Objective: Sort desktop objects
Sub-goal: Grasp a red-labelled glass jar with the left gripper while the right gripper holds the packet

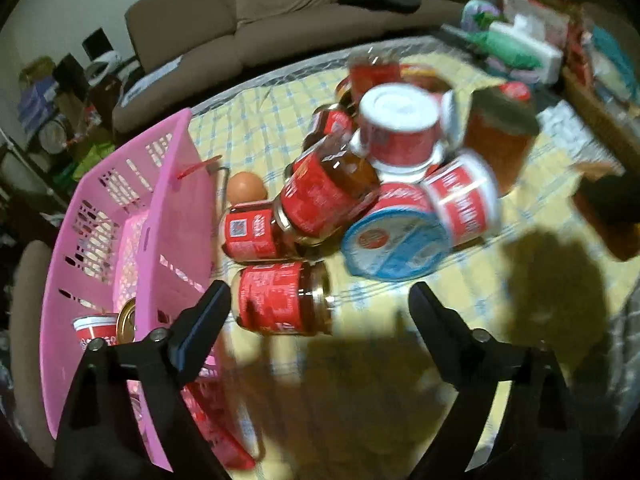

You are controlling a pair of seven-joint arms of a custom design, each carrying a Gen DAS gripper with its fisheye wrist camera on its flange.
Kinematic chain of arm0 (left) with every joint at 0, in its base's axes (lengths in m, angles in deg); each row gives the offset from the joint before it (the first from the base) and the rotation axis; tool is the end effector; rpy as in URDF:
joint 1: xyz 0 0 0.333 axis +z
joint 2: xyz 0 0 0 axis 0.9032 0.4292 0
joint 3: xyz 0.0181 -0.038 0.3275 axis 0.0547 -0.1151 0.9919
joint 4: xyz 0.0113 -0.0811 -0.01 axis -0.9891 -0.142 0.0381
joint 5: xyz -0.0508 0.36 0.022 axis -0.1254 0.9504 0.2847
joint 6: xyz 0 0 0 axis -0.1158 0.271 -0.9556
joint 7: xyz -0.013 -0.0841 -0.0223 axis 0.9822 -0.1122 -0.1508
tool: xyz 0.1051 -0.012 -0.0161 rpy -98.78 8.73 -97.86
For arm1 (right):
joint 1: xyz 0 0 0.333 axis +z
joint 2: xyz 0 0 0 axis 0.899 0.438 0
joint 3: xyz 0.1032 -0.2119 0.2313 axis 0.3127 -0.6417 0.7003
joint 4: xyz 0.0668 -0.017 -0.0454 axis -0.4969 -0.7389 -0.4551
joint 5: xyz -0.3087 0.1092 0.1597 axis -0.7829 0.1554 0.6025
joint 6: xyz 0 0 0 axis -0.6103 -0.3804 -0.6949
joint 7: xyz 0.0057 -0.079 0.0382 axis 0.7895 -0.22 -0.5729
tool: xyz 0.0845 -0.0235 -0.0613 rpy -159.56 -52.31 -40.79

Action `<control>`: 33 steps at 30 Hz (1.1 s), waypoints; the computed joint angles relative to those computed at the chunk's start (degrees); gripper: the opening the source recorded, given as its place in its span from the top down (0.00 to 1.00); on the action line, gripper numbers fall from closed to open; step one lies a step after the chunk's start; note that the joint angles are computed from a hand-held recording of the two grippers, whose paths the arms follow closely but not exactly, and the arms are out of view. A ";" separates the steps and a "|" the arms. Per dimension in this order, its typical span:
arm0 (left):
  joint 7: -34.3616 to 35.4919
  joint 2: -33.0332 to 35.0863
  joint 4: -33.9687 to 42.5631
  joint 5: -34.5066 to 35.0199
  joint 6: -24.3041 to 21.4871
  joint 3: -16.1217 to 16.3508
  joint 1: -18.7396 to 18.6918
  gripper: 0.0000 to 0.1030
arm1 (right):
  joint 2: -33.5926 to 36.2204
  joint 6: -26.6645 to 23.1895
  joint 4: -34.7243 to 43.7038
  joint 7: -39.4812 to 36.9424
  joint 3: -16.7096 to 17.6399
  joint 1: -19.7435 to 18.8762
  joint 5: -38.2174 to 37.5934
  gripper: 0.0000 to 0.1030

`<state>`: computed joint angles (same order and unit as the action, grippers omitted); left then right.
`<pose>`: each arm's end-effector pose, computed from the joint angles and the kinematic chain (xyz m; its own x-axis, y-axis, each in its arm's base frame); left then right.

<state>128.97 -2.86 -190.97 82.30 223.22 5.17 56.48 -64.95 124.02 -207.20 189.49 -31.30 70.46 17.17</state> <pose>0.5617 -0.2017 0.5422 -0.6962 -0.6843 -0.2171 -0.5093 0.6839 -0.5224 0.4428 0.1221 0.6181 -0.5545 -0.7951 -0.2456 -0.6926 0.6045 -0.3936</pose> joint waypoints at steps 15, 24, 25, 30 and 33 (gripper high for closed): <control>0.04 0.93 1.30 -0.26 -3.52 -1.26 1.41 1.00 | 0.84 -1.22 0.79 0.13 -0.06 0.52 -0.85 0.23; 4.22 -0.79 5.49 -11.24 -12.55 0.12 1.19 1.00 | 0.18 -1.13 -0.16 -0.16 -0.41 0.38 -0.26 0.23; 3.69 -0.53 6.06 -10.79 -12.24 0.39 1.17 1.00 | 0.00 -1.11 -0.30 0.02 -0.35 0.24 -0.33 0.23; 1.18 1.40 8.03 -8.48 -13.33 0.93 1.54 0.84 | 0.15 -0.88 -0.35 -0.20 -0.37 0.09 0.15 0.23; 0.83 2.52 9.23 -10.85 -14.54 0.44 2.16 0.57 | 0.71 -0.56 -0.01 -0.77 -0.42 0.33 0.61 0.23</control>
<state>129.80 -0.34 -181.73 71.44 208.68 5.61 58.64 -64.23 123.46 -207.22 188.72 -31.72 70.79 17.78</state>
